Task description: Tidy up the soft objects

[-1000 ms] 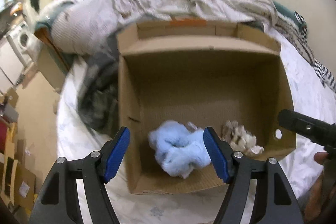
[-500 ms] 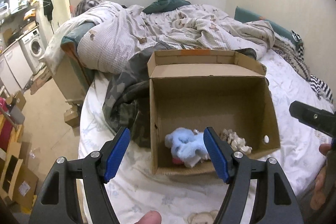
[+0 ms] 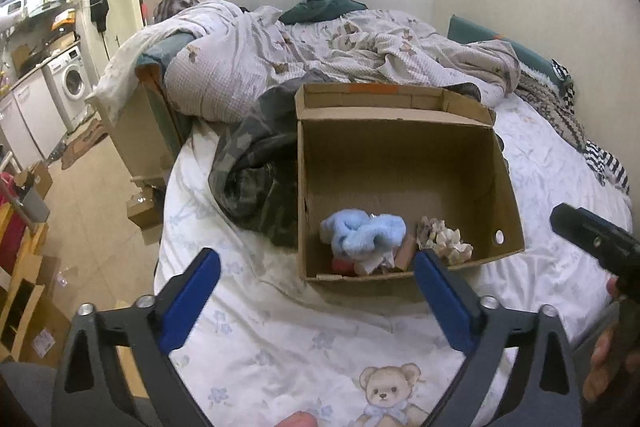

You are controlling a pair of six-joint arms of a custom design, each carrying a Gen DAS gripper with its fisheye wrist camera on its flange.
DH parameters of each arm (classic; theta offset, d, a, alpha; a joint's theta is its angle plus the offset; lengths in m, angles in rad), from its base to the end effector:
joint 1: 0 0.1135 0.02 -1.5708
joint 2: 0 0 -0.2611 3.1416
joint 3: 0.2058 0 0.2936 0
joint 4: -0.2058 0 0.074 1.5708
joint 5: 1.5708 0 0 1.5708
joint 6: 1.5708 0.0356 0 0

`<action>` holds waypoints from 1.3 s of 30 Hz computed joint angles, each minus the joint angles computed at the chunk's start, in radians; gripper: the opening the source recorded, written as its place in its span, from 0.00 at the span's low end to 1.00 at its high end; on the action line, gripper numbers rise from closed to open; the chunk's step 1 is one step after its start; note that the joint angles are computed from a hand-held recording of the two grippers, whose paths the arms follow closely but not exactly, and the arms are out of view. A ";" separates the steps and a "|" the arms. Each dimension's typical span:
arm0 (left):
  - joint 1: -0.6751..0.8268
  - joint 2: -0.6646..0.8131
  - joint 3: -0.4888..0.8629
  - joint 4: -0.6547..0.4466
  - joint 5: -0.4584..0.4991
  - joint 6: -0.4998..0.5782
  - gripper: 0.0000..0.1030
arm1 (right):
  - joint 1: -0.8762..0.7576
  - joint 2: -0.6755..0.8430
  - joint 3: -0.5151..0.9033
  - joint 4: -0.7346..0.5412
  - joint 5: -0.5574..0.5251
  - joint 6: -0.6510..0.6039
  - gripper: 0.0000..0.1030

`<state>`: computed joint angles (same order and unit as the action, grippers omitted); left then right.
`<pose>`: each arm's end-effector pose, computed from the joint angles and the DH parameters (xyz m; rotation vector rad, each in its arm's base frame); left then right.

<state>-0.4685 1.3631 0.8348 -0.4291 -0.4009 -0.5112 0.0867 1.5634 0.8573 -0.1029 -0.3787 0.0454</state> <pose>0.2794 -0.1258 0.1886 -0.2073 2.4156 0.0733 0.3471 0.0434 0.1563 -0.2296 2.3543 0.5133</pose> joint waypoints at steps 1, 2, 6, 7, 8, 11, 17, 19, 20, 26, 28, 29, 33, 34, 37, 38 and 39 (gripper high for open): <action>-0.001 0.000 -0.008 0.007 0.000 -0.008 0.97 | 0.007 0.002 -0.008 0.011 0.012 -0.001 1.00; -0.001 0.000 -0.012 0.012 0.005 -0.008 0.97 | 0.012 0.007 -0.011 0.016 0.020 0.001 1.00; 0.005 0.024 -0.008 0.034 0.015 -0.004 0.97 | 0.031 0.023 -0.012 0.031 0.044 -0.002 1.00; 0.004 0.031 -0.005 0.037 0.013 -0.007 0.97 | 0.034 0.027 -0.011 0.034 0.052 -0.004 1.00; 0.005 0.036 -0.003 0.038 0.012 -0.009 0.97 | 0.035 0.031 -0.011 0.035 0.058 -0.003 1.00; 0.009 0.039 -0.003 0.046 0.018 -0.008 0.97 | 0.033 0.044 -0.005 0.027 0.068 0.001 1.00; 0.015 0.034 -0.010 0.061 0.029 -0.016 0.97 | 0.030 0.050 -0.002 0.024 0.075 0.005 1.00; 0.018 0.027 -0.015 0.067 0.036 -0.018 0.97 | 0.030 0.052 0.000 0.021 0.078 0.002 1.00; 0.019 0.025 -0.016 0.068 0.037 -0.018 0.97 | 0.029 0.057 0.003 0.020 0.079 -0.001 1.00; 0.016 0.019 -0.018 0.072 0.041 -0.022 0.97 | 0.034 0.061 0.006 0.015 0.091 -0.002 1.00; 0.014 0.019 -0.018 0.073 0.043 -0.022 0.97 | 0.034 0.061 0.006 0.015 0.091 -0.002 1.00; 0.013 0.019 -0.016 0.072 0.044 -0.022 0.97 | 0.034 0.061 0.006 0.014 0.091 -0.003 1.00; 0.012 0.021 -0.014 0.073 0.046 -0.024 0.97 | 0.036 0.060 0.006 0.013 0.094 -0.003 1.00; 0.012 0.021 -0.014 0.073 0.046 -0.024 0.97 | 0.035 0.060 0.006 0.014 0.093 -0.003 1.00; 0.013 0.021 -0.014 0.073 0.047 -0.024 0.97 | 0.036 0.060 0.005 0.014 0.093 -0.002 1.00; 0.013 0.021 -0.014 0.074 0.046 -0.024 0.97 | 0.035 0.060 0.005 0.013 0.093 -0.003 1.00; 0.013 0.021 -0.014 0.074 0.046 -0.024 0.97 | 0.036 0.059 0.005 0.013 0.094 -0.002 1.00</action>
